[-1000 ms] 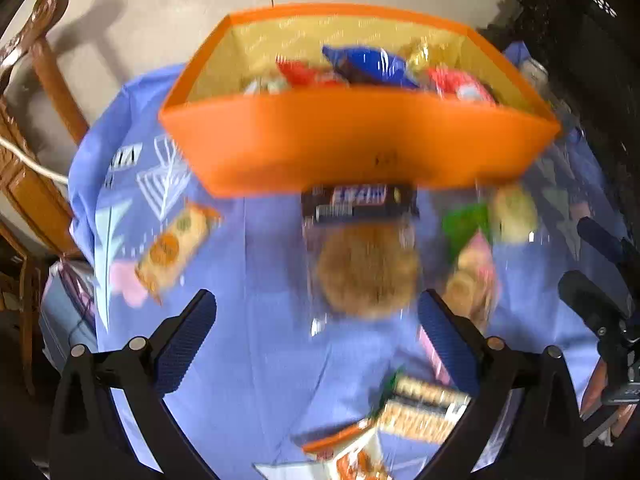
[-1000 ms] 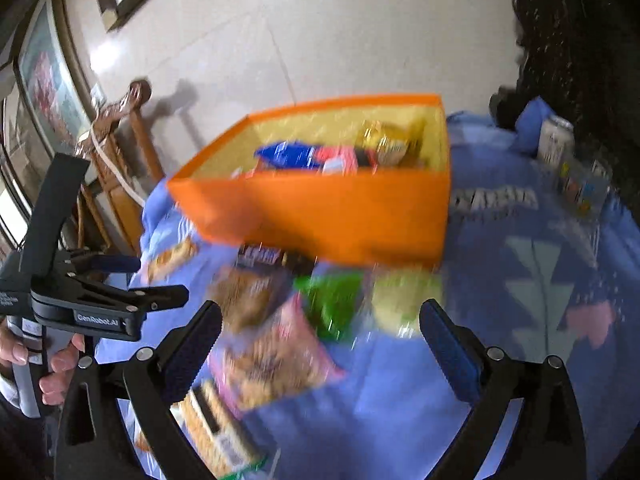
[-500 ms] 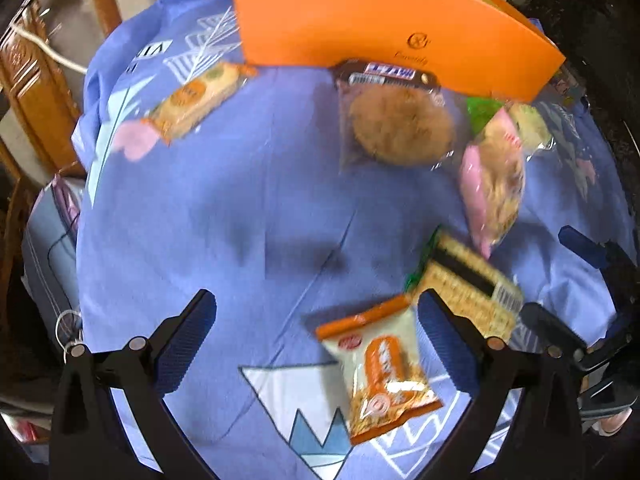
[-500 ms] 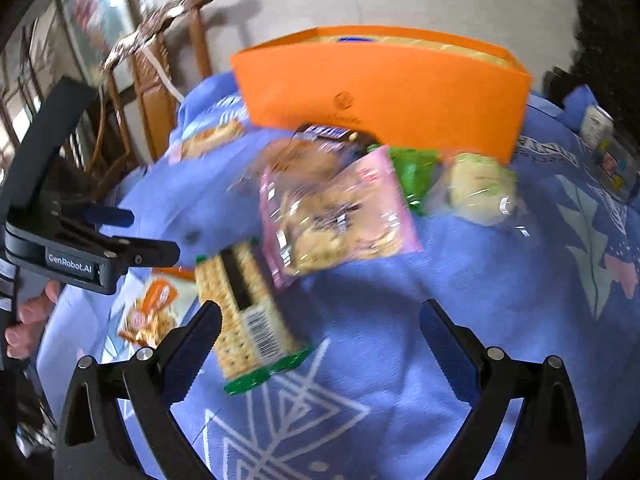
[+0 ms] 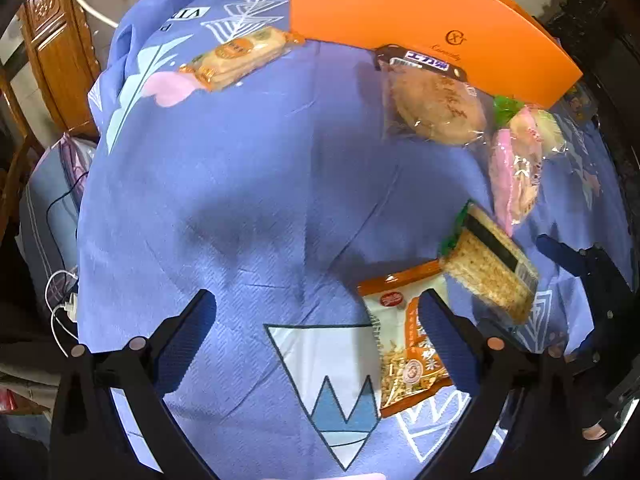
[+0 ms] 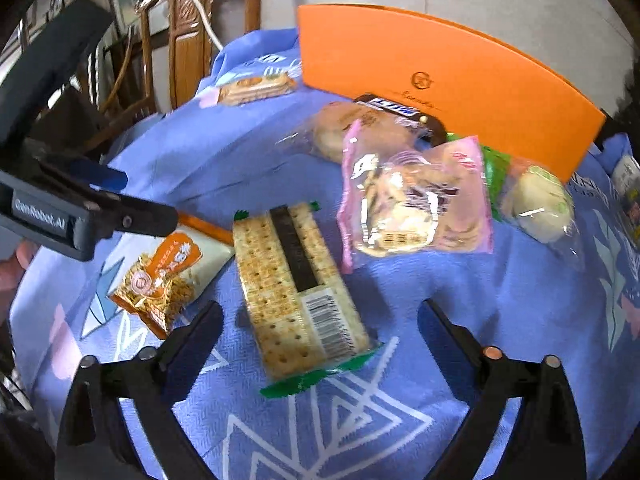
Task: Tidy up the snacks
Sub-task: 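Grasp the orange-printed snack pack with the left gripper while the right grasps the saltine cracker pack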
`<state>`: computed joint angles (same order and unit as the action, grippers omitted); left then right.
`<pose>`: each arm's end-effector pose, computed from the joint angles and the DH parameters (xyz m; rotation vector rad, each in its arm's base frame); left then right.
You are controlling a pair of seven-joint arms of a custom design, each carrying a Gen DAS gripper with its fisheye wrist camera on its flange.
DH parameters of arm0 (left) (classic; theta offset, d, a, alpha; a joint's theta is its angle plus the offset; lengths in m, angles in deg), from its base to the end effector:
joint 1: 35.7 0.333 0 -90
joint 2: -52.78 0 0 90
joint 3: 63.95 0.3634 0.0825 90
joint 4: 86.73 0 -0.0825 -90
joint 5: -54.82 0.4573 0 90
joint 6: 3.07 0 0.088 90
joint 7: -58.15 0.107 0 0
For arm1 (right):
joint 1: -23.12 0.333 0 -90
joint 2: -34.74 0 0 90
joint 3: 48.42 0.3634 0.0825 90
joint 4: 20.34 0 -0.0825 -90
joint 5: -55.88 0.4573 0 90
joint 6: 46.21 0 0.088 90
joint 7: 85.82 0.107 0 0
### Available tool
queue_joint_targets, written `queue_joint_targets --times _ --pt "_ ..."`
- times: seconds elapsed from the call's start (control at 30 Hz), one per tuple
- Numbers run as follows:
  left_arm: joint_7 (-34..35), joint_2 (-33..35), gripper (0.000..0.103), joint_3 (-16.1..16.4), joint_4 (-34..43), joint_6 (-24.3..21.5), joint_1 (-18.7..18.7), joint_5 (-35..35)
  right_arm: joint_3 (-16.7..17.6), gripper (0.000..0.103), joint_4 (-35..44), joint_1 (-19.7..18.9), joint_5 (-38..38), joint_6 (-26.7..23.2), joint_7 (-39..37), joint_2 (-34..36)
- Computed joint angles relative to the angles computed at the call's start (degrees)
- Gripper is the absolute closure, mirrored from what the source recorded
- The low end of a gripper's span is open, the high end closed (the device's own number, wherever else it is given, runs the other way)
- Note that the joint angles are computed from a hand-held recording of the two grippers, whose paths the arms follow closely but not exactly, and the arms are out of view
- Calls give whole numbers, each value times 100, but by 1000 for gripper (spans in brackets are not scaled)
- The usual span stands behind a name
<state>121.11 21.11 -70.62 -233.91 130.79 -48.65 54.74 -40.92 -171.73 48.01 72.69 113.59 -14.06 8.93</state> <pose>0.4190 -0.1513 0.4876 -2.2171 1.9310 -0.4024 0.4018 0.2403 0.4555 -2.3028 1.1512 -0.3591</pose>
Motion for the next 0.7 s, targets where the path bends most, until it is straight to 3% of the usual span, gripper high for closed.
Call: queue_joint_targets --times 0.1,0.23,0.4,0.5,0.7 --pt "42 -4 4 36 -25 13 2 -35 -7 21 4 43 0 41 -71 43" --pt "12 8 4 -15 -5 -22 -27 -60 -130 53 -70 184 178 177 -283 -30" --pt "11 92 4 -94 80 -87 -121 -79 -556 56 -116 405 755 89 -704 -136" --pt "-17 190 4 -182 148 -126 -208 -72 -1052 56 -128 682 1535 -20 -1218 -196" --pt "-103 433 4 -310 302 -175 -354 -66 -1054 56 -53 560 2252 -206 -1769 -160"
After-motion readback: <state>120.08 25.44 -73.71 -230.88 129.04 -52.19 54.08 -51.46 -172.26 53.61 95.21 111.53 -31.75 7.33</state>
